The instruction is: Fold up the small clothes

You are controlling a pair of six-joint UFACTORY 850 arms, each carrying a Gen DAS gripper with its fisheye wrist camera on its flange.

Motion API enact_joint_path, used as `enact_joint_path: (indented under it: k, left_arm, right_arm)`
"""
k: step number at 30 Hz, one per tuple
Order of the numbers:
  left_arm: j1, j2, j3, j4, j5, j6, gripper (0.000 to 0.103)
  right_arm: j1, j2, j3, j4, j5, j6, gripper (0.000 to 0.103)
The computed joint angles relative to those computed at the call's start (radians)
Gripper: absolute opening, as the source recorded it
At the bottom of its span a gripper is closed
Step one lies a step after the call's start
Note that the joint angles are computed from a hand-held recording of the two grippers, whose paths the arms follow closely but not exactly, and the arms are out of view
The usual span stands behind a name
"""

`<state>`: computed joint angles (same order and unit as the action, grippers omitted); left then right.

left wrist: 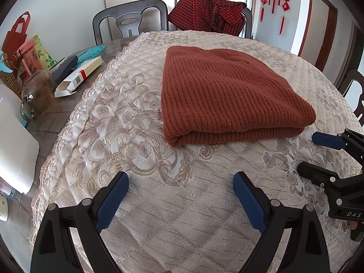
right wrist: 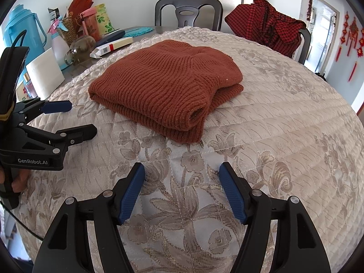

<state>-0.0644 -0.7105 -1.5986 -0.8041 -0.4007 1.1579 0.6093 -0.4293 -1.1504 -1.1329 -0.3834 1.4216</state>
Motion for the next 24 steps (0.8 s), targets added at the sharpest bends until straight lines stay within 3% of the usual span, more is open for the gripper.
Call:
enact_joint_path:
  k: [24]
  left_arm:
    - [0.000,-0.002,-0.002,0.005,0.000,-0.006,0.096]
  right_arm:
    - [0.000,0.000,-0.001,0.001,0.000,-0.001,0.069]
